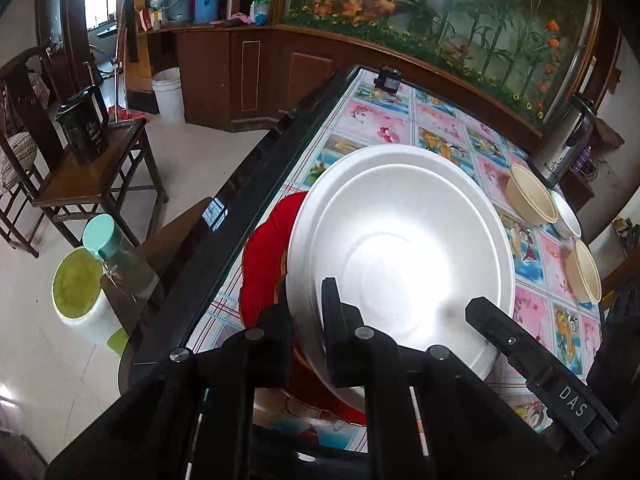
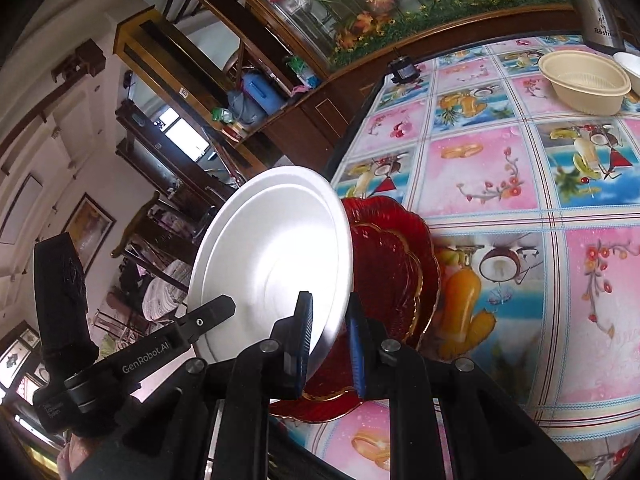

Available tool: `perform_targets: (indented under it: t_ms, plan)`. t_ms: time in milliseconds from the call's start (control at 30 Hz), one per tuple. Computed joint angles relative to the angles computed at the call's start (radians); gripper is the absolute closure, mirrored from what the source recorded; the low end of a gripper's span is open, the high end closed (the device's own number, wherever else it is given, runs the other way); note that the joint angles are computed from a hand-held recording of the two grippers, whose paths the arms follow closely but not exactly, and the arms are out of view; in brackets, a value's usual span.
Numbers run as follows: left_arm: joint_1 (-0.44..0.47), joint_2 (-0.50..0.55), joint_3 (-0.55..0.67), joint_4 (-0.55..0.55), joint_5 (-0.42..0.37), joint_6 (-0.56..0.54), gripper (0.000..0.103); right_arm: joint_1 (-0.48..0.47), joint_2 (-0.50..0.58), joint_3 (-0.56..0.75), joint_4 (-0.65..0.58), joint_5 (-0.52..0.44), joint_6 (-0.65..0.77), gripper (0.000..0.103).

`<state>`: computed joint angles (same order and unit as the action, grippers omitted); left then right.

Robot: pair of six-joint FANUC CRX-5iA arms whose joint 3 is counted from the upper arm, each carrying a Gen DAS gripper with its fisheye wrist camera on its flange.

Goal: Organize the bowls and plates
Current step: 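Carry the white foam plate and lower it onto the red plates, then open both grippers and lift away from the plate stack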

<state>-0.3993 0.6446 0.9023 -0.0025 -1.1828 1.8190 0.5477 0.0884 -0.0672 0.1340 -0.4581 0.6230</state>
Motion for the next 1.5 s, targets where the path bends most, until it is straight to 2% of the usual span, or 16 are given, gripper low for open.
perform_targets:
  t_ms: [167,433,533,667,767,833,967,1233,1267,1333,1400,1500]
  plan:
    - [0.007,0.015,0.007,0.003,-0.019,-0.002,0.093,0.0,0.028,0.032,-0.031,-0.04,0.028,0.087]
    - [0.006,0.057,0.076,-0.028,-0.085,-0.011,0.091,0.01,0.06,0.064,-0.011,-0.086,0.047,0.087]
    - [-0.006,0.064,0.109,-0.088,-0.109,-0.005,0.089,0.021,0.064,0.055,0.057,-0.096,0.01,0.083]
    - [-0.004,0.053,0.101,-0.105,-0.11,-0.003,0.083,0.029,0.064,0.046,0.123,-0.102,-0.016,0.083]
    - [-0.008,0.026,0.073,-0.135,-0.092,0.003,0.078,0.046,0.05,0.007,0.248,-0.093,-0.087,0.083]
    - [-0.012,0.004,0.054,-0.156,-0.074,0.009,0.075,0.054,0.042,0.006,0.269,-0.102,-0.076,0.081]
    - [-0.015,-0.042,0.013,-0.183,-0.025,0.029,0.075,0.074,0.018,-0.028,0.39,-0.097,-0.128,0.075]
    - [-0.035,-0.139,-0.076,-0.217,0.118,0.061,0.074,0.091,-0.023,-0.086,0.627,-0.119,-0.237,0.075]
    - [-0.041,-0.143,-0.076,-0.223,0.125,0.061,0.073,0.095,-0.03,-0.097,0.682,-0.134,-0.262,0.075]
    - [-0.057,-0.151,-0.071,-0.241,0.136,0.062,0.056,0.104,-0.04,-0.114,0.78,-0.174,-0.3,0.075]
    - [-0.077,-0.16,-0.071,-0.27,0.155,0.07,0.043,0.114,-0.048,-0.128,0.863,-0.214,-0.324,0.074]
    - [-0.111,-0.16,-0.048,-0.316,0.168,0.074,0.038,0.116,-0.066,-0.158,0.991,-0.266,-0.377,0.064]
